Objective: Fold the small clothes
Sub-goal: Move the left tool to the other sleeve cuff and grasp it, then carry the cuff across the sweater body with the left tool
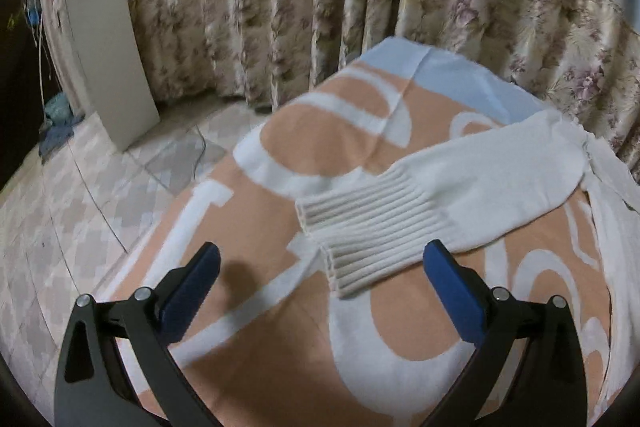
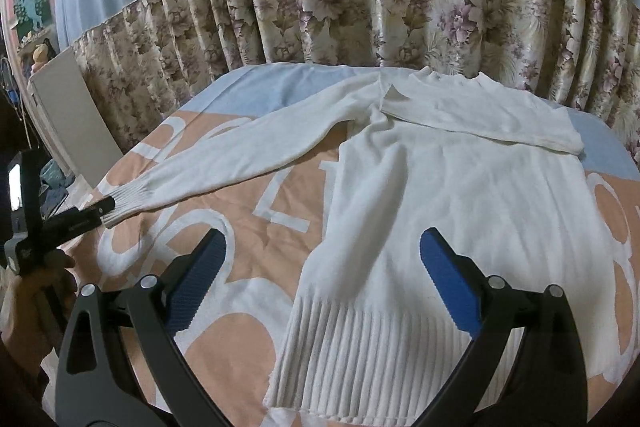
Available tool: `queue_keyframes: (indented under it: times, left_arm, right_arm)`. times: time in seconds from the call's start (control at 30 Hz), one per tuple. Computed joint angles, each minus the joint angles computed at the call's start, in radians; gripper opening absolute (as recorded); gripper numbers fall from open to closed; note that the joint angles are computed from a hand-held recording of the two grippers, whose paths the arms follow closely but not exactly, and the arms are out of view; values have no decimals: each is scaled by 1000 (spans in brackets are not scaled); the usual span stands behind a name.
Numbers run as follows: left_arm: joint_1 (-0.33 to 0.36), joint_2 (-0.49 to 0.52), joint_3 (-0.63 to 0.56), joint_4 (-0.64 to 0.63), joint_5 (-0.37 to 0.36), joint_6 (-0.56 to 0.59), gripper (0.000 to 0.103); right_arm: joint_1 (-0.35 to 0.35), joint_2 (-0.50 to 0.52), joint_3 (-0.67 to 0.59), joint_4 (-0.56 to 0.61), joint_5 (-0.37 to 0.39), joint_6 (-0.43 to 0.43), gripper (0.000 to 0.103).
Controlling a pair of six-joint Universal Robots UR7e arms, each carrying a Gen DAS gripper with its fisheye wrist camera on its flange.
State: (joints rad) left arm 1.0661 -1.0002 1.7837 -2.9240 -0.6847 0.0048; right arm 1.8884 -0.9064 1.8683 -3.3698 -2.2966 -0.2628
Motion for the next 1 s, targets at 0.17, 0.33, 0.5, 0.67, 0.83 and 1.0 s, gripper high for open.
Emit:
queue_keyframes:
  times: [0.17, 0.33, 0.5, 0.67, 0.83, 1.0]
  left_arm:
    - [15, 14, -40, 83, -80, -2, 101]
    - [14, 43, -72, 147, -86, 5, 90]
    - [11, 51, -76, 124, -71, 7, 51]
    - [37, 16, -80, 124, -179, -84, 17]
    - [18, 25, -79, 95, -157, -39, 13]
    - [1, 36, -75, 34, -123, -19, 10]
  right_arm:
    - [-1, -3, 2, 11, 0, 9, 98]
    - [-6, -8, 6, 17, 1, 17, 98]
    - [-10, -13, 12, 13, 3, 15, 98]
    - [-18, -20, 17, 17, 11, 19, 98]
    - [-23, -21, 19, 11, 13, 12, 98]
    - [-33, -27, 24, 11, 14, 13, 98]
